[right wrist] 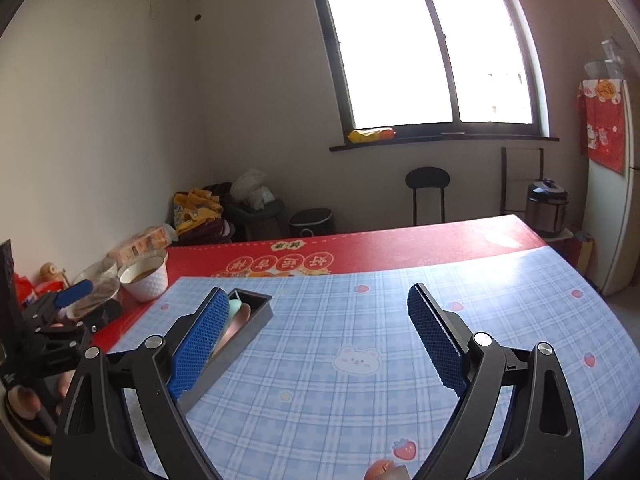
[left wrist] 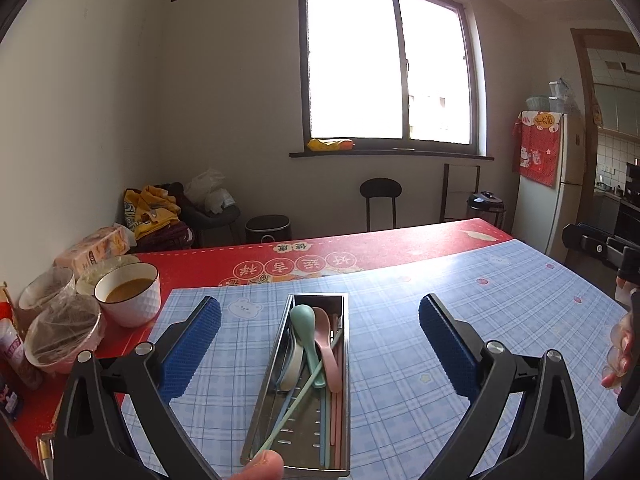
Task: Organize utensils
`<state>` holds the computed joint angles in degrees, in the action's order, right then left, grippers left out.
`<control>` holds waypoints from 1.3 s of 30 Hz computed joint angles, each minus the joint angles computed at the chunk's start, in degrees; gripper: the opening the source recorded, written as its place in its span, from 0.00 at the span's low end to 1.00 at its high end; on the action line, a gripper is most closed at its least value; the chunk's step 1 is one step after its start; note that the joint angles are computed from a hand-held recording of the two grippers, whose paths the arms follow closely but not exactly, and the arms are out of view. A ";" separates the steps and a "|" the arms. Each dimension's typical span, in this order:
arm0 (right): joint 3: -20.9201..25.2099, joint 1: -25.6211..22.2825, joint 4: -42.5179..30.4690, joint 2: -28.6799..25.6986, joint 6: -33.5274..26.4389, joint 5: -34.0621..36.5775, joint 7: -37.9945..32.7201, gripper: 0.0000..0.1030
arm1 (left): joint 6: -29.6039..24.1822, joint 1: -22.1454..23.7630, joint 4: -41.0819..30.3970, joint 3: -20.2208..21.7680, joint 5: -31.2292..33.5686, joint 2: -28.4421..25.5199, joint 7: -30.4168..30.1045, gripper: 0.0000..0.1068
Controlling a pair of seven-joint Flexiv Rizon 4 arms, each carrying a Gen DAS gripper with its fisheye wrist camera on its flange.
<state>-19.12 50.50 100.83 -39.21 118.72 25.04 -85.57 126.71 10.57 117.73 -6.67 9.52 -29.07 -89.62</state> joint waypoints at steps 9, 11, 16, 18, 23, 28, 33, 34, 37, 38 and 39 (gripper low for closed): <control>2.54 -0.23 3.79 2.75 5.03 4.63 -4.54 0.85 | 2.45 -5.47 3.78 2.84 -5.69 3.20 0.77 0.91; 3.85 -1.02 4.04 3.07 5.66 5.22 -5.42 0.85 | 2.60 -6.63 4.31 3.47 -7.01 3.48 1.29 0.91; 4.28 -1.08 3.59 3.42 5.68 7.97 -8.25 0.85 | 3.24 -9.19 5.23 4.72 -9.71 3.77 3.68 0.91; 4.32 -1.02 3.28 3.59 5.84 8.86 -9.21 0.85 | 3.97 -9.96 5.79 5.05 -10.73 3.97 4.37 0.91; 5.50 -1.49 2.98 3.95 6.26 10.31 -11.20 0.85 | 4.58 -9.85 6.41 4.55 -10.68 4.49 4.30 0.91; 6.15 -1.76 2.42 3.90 6.09 11.25 -12.52 0.85 | 4.71 -9.06 6.64 3.99 -9.37 4.74 3.75 0.91; 5.47 -1.00 1.48 3.47 5.30 12.64 -13.79 0.85 | 4.30 -8.32 6.67 3.70 -8.69 4.75 2.67 0.91; 5.29 -0.83 1.30 3.37 5.12 12.87 -13.92 0.85 | 4.22 -8.21 6.65 3.71 -8.60 4.72 2.53 0.91; 3.95 0.43 0.76 2.97 4.52 14.09 -14.70 0.85 | 4.06 -7.88 6.67 3.64 -8.24 4.84 2.09 0.91; 3.18 1.14 0.57 2.78 4.31 14.73 -15.12 0.85 | 4.06 -7.75 6.65 3.60 -8.03 4.83 1.93 0.91; 2.69 1.57 0.58 2.67 4.33 15.09 -15.47 0.85 | 4.07 -7.83 6.72 3.66 -8.03 4.94 1.93 0.91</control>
<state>-16.43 52.07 101.41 -36.54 123.05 40.14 -101.04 130.77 2.73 124.45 -3.01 1.49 -24.14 -87.69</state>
